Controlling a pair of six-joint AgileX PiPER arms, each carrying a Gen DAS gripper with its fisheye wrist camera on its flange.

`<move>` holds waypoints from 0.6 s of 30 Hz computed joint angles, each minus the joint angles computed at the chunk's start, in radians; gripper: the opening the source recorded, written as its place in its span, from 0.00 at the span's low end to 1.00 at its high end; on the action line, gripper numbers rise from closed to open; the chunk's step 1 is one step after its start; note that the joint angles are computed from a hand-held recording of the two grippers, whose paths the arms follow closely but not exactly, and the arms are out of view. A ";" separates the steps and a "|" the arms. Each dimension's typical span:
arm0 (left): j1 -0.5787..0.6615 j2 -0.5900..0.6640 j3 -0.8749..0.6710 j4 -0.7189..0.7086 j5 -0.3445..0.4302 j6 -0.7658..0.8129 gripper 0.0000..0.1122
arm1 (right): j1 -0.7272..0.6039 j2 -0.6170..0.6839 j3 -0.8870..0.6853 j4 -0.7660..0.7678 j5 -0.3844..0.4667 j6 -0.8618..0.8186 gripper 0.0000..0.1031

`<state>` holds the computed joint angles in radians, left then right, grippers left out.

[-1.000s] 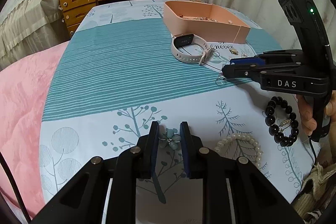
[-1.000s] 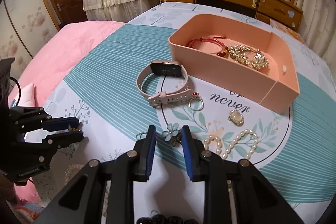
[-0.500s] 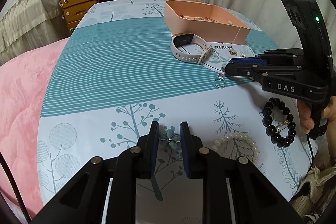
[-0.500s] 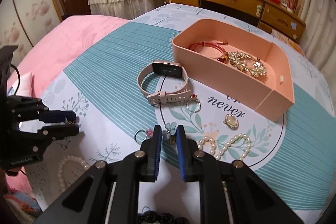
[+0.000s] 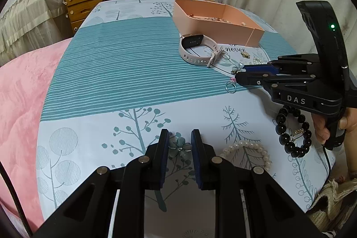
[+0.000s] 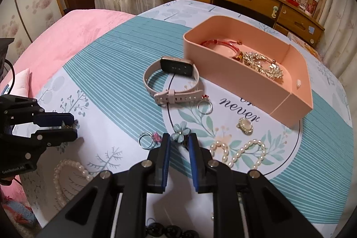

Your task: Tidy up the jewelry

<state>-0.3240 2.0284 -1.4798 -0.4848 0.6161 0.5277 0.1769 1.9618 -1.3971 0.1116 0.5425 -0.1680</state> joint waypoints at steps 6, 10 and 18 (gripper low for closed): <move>-0.001 0.000 0.002 0.002 -0.001 -0.003 0.16 | 0.011 0.002 0.002 -0.036 -0.012 0.029 0.16; 0.001 -0.001 0.002 -0.002 0.004 0.003 0.16 | 0.018 0.013 -0.020 -0.050 0.003 0.036 0.16; -0.006 -0.003 -0.001 0.016 0.008 -0.021 0.16 | 0.036 0.043 -0.072 -0.099 0.023 0.074 0.16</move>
<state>-0.3298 2.0254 -1.4812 -0.4691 0.6238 0.5063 0.2126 2.0046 -1.4688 0.0127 0.5660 -0.0943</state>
